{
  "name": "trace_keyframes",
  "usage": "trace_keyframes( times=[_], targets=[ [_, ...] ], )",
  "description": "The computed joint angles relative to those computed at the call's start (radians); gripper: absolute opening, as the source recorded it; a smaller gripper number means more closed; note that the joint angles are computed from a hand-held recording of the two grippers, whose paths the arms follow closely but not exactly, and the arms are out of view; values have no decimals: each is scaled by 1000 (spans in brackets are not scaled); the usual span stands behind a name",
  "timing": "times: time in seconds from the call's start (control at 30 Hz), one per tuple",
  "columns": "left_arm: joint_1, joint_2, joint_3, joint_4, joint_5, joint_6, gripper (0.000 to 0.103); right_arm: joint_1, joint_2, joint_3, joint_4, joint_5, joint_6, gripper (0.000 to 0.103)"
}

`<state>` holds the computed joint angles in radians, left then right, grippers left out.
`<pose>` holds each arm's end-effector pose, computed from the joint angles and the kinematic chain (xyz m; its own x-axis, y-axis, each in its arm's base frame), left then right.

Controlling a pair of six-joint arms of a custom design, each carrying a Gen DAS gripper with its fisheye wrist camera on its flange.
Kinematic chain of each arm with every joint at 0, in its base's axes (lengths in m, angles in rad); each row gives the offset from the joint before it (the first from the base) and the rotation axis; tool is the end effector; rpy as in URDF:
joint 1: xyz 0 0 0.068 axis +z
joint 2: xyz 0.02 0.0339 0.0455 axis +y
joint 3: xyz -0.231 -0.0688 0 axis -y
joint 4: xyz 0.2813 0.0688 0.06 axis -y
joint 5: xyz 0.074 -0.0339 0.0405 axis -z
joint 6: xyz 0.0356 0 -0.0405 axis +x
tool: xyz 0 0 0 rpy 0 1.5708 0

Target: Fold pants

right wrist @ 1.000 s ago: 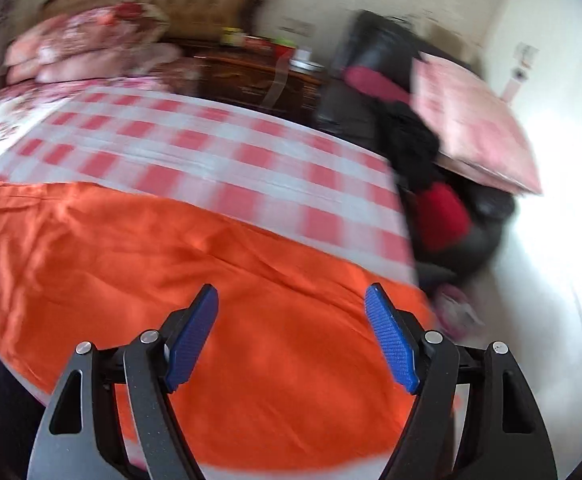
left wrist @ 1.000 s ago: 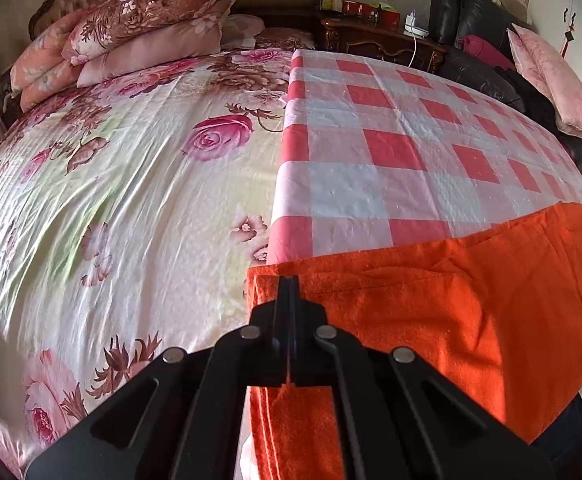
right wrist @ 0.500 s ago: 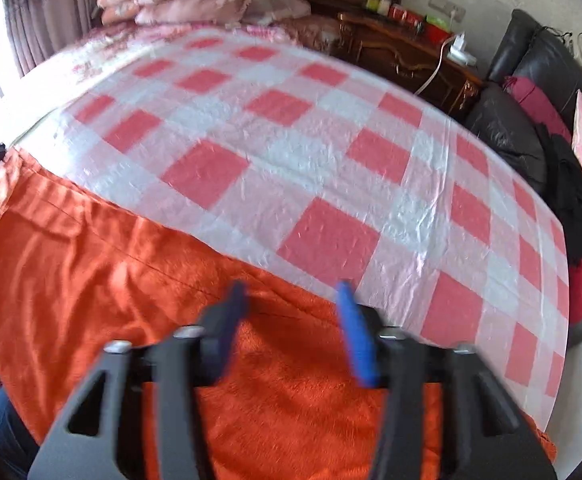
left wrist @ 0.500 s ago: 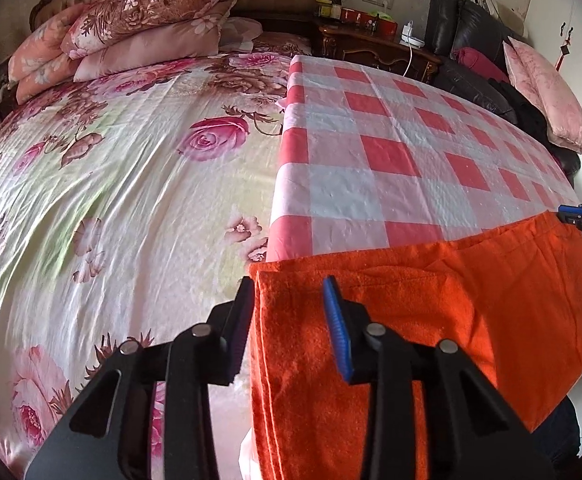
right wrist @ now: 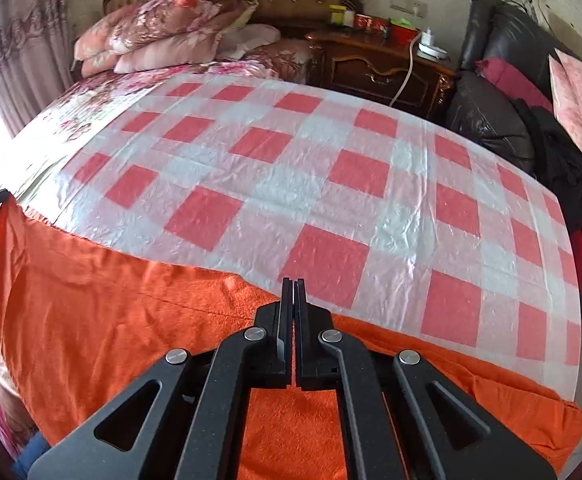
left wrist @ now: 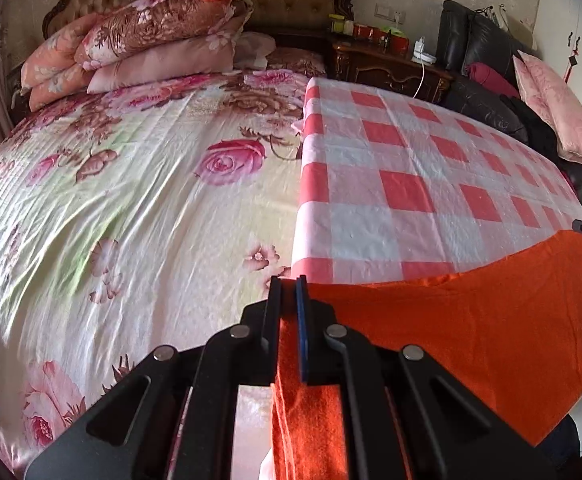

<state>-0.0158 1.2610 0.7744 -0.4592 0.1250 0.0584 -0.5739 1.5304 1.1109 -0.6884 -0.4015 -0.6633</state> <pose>0.2901 -0.0090 0.1663 -0.8043 0.0706 -0.5900 0.1358 0.9885 -0.0668 0.2928 -0.1727 0.1890 -0.8096 -0.1515 -0.5672 -0.1844 0.9829 0.0006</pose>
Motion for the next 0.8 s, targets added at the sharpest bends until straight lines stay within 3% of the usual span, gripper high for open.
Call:
trace_keyframes(
  times=[0.1, 0.2, 0.3, 0.4, 0.57, 0.63, 0.7, 0.73, 0.8],
  targets=[
    [-6, 0, -5, 24, -1, -22, 7, 32, 39, -6, 36, 49, 35, 0],
    [3, -57, -23, 50, 15, -49, 7, 13, -32, -36, 44, 5, 62, 0],
    [6, 80, 32, 65, 21, -56, 7, 16, 15, -12, 60, 20, 92, 0],
    [33, 124, 33, 92, 70, -90, 7, 38, 44, -23, 87, 58, 99, 0],
    [23, 45, -2, 105, 51, -81, 7, 34, -34, -102, 143, 64, 103, 0],
    [30, 109, 32, 94, 55, -76, 9, 36, -41, -100, 163, 66, 120, 0],
    [29, 142, 46, 79, -21, -61, 11, 60, 11, -77, 169, 107, 126, 0],
    [49, 103, 23, 70, -12, -64, 11, 76, 29, -81, 183, 139, 124, 0],
    [126, -90, -82, 32, 70, -71, 26, 77, -16, -130, 215, 146, 132, 1]
  ],
)
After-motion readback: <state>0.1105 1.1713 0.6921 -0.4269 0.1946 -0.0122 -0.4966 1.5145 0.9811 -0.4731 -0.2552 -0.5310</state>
